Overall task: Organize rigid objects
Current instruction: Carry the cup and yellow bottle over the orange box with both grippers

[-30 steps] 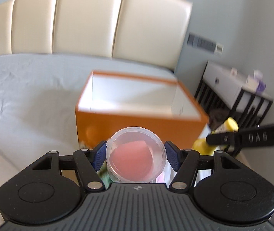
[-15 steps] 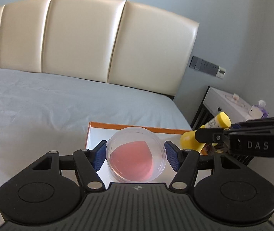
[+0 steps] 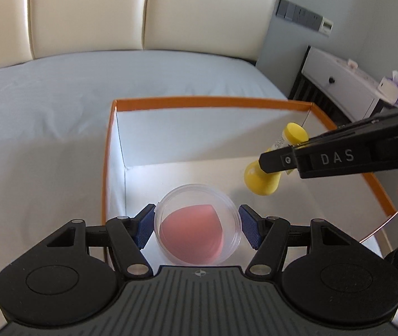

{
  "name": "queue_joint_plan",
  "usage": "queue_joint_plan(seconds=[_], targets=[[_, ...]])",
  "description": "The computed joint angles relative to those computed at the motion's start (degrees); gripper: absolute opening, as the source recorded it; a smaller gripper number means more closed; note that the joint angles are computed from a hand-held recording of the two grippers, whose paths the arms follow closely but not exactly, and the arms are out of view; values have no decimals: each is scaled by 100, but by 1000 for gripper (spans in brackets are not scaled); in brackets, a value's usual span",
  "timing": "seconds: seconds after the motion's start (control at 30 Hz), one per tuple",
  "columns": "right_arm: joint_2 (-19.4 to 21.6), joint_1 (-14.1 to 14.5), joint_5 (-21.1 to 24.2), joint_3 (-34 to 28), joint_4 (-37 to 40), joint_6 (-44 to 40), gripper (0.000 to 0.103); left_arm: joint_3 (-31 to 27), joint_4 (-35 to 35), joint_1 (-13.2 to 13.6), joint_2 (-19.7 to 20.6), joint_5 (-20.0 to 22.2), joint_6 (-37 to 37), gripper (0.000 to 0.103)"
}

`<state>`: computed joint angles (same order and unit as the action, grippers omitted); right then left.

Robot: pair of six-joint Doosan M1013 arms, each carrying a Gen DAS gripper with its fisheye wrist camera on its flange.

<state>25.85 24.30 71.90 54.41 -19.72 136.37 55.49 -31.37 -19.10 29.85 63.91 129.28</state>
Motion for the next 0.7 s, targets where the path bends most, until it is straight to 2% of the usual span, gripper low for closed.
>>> queue_joint_plan(seconds=[0.13,0.2,0.27,0.37,0.43,0.63,0.7], targets=[[158,-36,118,-127,144,-125,23,182,58,-61,-101,-190,332,74],[206,-59,136,-170,220,-168,23,452,77,-101,-237,-555,698,74],[219,-64,196,-185,263,-180,23,591,62,-94,-298,-743,845,74],[253,-82,326,-259,249,-144,23,670,-433,-11,-347,-792,1167,74],[219,-71,321,-194,199,-82,24,759,-527,-13,-425,-894,1412,74],[222,-83,509,-204,237,80,24,498,-165,-19,-253,-307,1022,74],[213,-80,516,-191,259,93,24,284,-113,4,-144,38,740,74]])
